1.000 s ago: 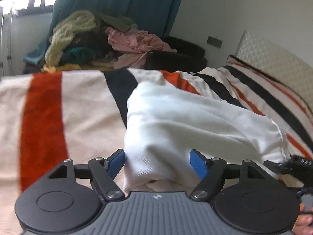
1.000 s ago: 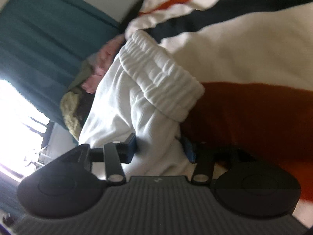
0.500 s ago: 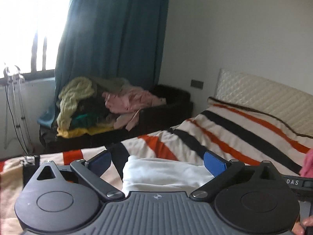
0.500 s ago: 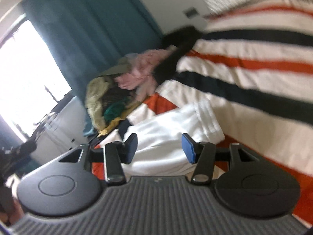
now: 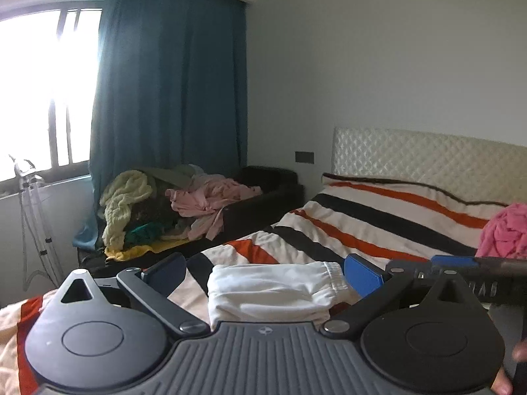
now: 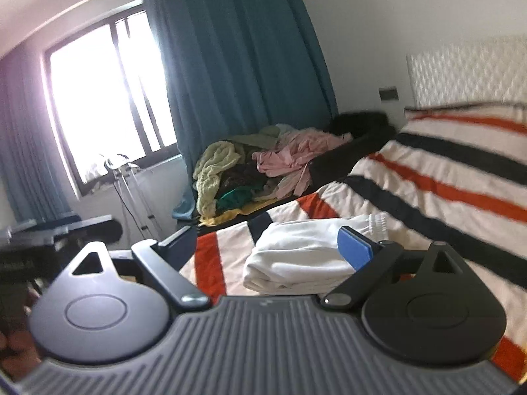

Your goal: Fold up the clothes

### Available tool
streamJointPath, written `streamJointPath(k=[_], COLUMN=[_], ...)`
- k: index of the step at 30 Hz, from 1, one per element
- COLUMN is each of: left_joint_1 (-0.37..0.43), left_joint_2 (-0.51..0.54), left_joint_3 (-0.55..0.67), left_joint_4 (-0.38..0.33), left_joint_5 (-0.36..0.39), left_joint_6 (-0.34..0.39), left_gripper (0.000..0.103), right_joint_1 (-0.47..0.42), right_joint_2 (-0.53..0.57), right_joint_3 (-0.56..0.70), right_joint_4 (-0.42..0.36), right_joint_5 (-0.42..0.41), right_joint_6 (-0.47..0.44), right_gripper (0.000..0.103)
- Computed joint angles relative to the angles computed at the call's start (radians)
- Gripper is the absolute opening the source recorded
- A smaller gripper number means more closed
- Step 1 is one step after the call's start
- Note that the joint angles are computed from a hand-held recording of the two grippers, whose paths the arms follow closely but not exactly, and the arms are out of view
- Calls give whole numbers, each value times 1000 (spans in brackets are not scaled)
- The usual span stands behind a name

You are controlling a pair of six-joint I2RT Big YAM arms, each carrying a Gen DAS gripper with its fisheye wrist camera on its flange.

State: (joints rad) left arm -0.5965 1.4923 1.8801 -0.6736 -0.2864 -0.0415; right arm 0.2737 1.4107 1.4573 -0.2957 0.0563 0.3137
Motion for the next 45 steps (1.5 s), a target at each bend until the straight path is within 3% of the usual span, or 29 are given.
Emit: streamJointPath(k=[3,9,17,24,29,34,45], left_joint_1=[-10,-12,10,47,57,69,61], left_joint_2=[-82,-236,-340,-343,-314,-293,-279], left_joint_3=[-131,-401,-601,-649,-647,-629,-610], left_joint_4=[65,222,319,371,390,357,319], left_joint_5=[-16,-95,-132,-84,-78,-54,-56], left_joint_6=[-33,-55,-101,-126,-112,-139,-135], left_gripper=[103,103,103,103,103,103,103], right_joint_1=[43,118,179,186,190,191,184], right_joint_2=[-50,-107,-55,0,39,37,40], right_joint_3=[-84,-220,-313,-315,-286,-297,-284], right_joint_4=[44,136,291,320,278,296,261], right_joint_5=[57,158,279,336,344,347,328], right_joint_6=[-32,-9,-27,-18,-33,-33,0], right_gripper=[94,94,94,94,94,94,94])
